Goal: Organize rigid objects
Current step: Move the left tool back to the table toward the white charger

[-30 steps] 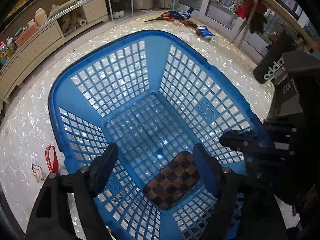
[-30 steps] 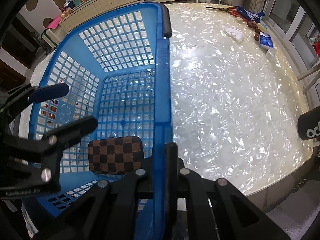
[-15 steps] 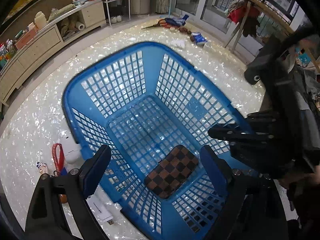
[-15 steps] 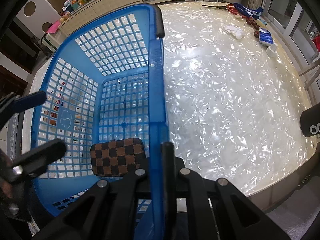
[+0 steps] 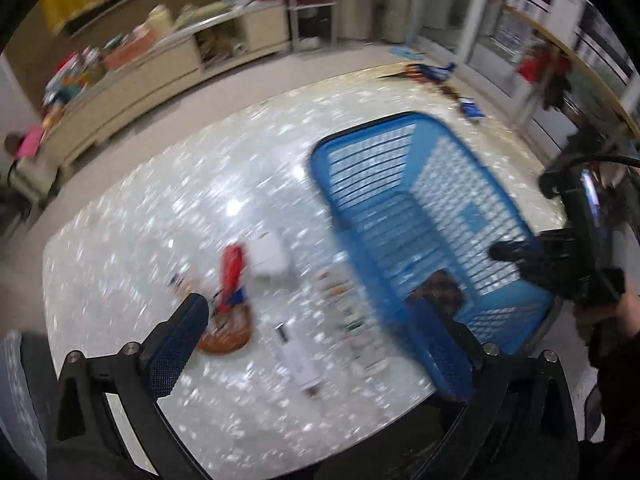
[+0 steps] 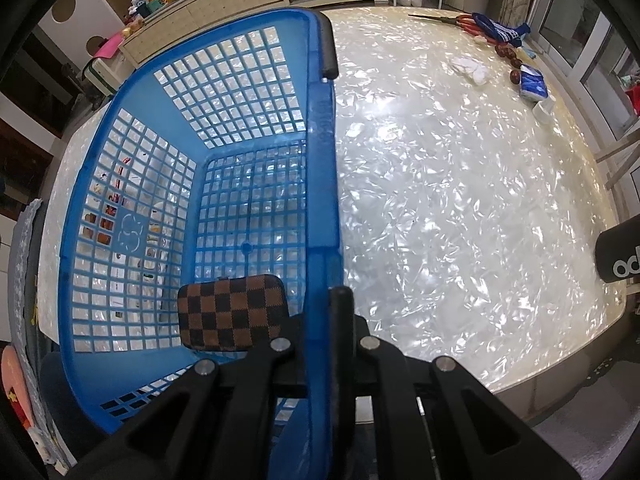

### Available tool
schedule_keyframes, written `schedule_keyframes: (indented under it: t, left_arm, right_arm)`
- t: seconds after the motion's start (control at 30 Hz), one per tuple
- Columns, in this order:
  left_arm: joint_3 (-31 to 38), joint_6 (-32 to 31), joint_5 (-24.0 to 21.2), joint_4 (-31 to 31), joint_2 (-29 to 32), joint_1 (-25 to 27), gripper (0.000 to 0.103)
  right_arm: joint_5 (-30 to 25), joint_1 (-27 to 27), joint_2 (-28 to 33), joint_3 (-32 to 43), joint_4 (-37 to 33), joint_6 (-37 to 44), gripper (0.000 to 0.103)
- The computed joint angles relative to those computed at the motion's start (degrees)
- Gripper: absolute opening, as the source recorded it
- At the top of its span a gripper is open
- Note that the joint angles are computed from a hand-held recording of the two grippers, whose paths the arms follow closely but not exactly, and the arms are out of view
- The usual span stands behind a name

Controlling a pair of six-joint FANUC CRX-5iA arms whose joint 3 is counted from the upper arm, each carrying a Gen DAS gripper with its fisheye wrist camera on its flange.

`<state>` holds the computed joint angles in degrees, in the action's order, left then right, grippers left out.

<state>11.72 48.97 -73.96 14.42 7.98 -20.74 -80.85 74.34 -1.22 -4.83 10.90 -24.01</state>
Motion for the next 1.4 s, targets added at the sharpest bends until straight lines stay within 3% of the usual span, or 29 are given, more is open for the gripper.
schedule_keyframes:
  t: [0.23, 0.53, 0.8, 1.4]
  left_arm:
    - [-0.45, 2.77, 0.38, -3.98, 1.75, 5.26, 0.103]
    - [-2.33, 3.69, 4.44, -11.27, 4.01, 7.83, 0.103]
    - [-1.53, 9.53, 7.42, -14.7, 7.77, 9.35, 0.103]
    - [4.59, 17.78, 4.37, -9.68, 16.74, 12.49, 0.103]
  right_arm:
    - [-0.77, -0.02, 0.32, 0.72, -0.4, 0.47, 0.005]
    - [-2.19, -0.28, 1.68, 2.55, -1.4, 1.67, 0.005]
    - [-2.51, -0.48, 1.99, 3.04, -1.84, 1.95, 0.005]
    - [-3.06, -0.87, 2.22, 3.56, -2.72, 2.72, 0.005]
